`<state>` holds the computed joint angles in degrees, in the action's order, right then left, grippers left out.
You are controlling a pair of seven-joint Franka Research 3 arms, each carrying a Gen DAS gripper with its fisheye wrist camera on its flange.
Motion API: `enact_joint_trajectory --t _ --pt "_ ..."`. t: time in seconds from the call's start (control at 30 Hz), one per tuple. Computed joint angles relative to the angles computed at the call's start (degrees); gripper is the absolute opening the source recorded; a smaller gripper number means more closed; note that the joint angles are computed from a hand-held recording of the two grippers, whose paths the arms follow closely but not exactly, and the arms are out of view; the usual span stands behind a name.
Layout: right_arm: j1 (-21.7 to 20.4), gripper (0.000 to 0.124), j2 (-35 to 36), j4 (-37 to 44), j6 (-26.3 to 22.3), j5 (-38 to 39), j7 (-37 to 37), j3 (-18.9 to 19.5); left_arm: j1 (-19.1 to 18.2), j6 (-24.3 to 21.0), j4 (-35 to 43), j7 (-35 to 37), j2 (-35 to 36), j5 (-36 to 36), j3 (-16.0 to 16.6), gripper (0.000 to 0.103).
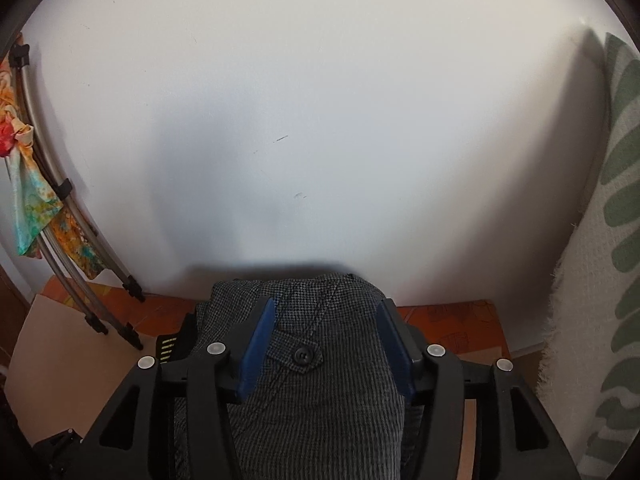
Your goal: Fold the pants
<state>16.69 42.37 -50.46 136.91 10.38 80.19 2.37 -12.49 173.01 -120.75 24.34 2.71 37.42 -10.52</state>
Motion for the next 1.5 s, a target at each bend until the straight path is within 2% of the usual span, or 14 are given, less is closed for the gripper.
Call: enact_joint_trajectory --t 0.1,0.27,0.4,0.47,0.57,0.63,0.8,0.87,0.97,1.03,1.07,1.3,1.5 --pt "-0.4 0.056 -7.2 -10.9 4.5 1.2 -1.7 0.7 0.6 0.2 -2.5 2.5 -2.9 -1.5 0.0 0.055" --pt "0.6 0.059 -18.9 -28.7 12.5 1.8 -3.2 1.0 1.4 -2.6 -4.3 8.2 -7.0 -6.5 -1.0 0.055" --pt "1.3 0.066 -28.0 -41.8 17.1 2.1 -2.5 1.2 2.4 -3.6 -7.6 9.9 -11.3 -7.6 -1.7 0.055" --pt "1.8 0.07 -31.8 -47.3 19.3 1.7 -1.0 1.2 2.4 -3.9 -9.5 11.0 -13.9 -9.6 -1.7 0.055" --pt "3.4 0.076 -37.3 -54.8 22.5 -4.1 5.1 0.6 2.8 -4.4 -11.6 12.5 -16.6 -11.0 -2.0 0.056" --pt "3.6 0.08 -40.9 -59.2 23.7 -7.4 8.3 1.0 3.1 -4.9 -12.7 13.4 -18.2 -11.4 -2.5 0.06" --pt "2.6 0.087 -48.0 -66.6 24.6 -13.2 16.2 4.0 2.7 -6.3 -16.8 15.3 -24.2 -13.0 -2.8 0.062" --pt "1.4 0.092 -50.4 -69.2 25.4 -16.5 20.4 5.6 2.9 -6.4 -18.6 15.7 -26.7 -13.2 -3.2 0.067" --pt "-3.3 0.103 -54.6 -73.1 26.4 -28.4 31.7 10.8 1.9 -7.2 -20.9 16.9 -29.9 -14.7 -2.8 0.067" --pt "-4.5 0.103 -57.1 -75.1 26.4 -31.8 34.8 12.6 0.1 -7.5 -22.3 18.9 -31.6 -16.6 -1.5 0.067" --pt "-4.3 0.103 -58.0 -75.9 26.5 -31.6 34.9 12.8 -0.7 -7.9 -23.1 19.8 -32.6 -17.4 -1.1 0.067" --pt "-4.3 0.103 -62.4 -81.0 27.9 -28.1 36.3 14.9 0.3 -8.6 -27.2 20.3 -38.1 -18.1 -3.0 0.078" --pt "-4.4 0.103 -63.1 -82.6 27.7 -25.7 36.8 16.2 0.3 -8.9 -29.2 20.3 -39.6 -18.0 -3.5 0.079"
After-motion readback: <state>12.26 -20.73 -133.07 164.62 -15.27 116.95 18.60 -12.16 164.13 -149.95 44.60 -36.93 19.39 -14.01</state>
